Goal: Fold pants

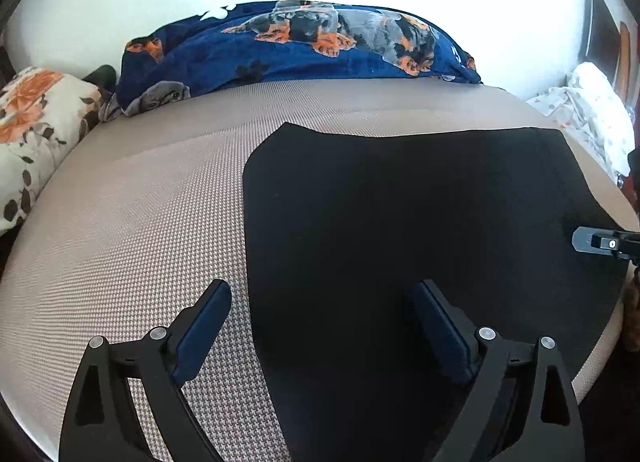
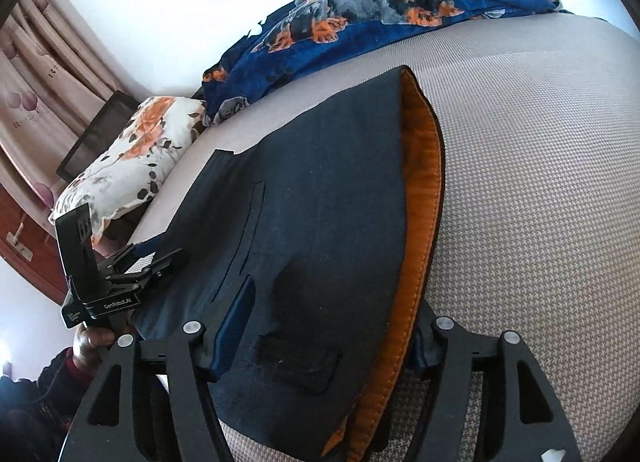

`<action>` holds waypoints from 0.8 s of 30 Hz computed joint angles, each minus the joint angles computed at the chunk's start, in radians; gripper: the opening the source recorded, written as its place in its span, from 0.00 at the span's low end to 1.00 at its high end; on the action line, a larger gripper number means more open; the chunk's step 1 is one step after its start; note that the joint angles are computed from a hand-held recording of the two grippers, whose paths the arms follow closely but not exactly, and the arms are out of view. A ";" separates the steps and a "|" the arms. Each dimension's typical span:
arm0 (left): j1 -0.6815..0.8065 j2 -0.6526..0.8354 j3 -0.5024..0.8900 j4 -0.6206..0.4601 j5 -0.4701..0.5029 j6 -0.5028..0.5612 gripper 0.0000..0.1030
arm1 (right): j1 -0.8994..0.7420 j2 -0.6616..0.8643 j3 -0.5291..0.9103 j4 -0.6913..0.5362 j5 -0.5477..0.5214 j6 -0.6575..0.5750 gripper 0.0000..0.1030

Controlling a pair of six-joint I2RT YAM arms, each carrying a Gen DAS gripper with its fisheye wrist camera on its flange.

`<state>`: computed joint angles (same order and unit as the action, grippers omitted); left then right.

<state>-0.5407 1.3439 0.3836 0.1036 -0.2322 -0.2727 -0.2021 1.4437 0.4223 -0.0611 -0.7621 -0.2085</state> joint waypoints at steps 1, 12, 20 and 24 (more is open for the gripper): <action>-0.009 0.001 -0.001 0.001 -0.016 -0.002 0.91 | 0.000 -0.001 -0.001 0.000 -0.002 -0.001 0.62; -0.077 0.023 -0.001 0.023 -0.138 -0.006 0.93 | 0.006 -0.011 -0.005 -0.013 -0.007 -0.033 0.71; -0.090 0.029 -0.004 0.033 -0.162 -0.006 0.94 | 0.047 -0.041 -0.025 0.014 0.037 -0.033 0.77; -0.087 0.030 -0.006 0.037 -0.155 -0.008 0.94 | 0.062 -0.058 -0.040 0.031 0.064 -0.026 0.77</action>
<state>-0.6273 1.3737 0.3779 0.1403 -0.3875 -0.2807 -0.1399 1.3859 0.3821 -0.0300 -0.6984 -0.2350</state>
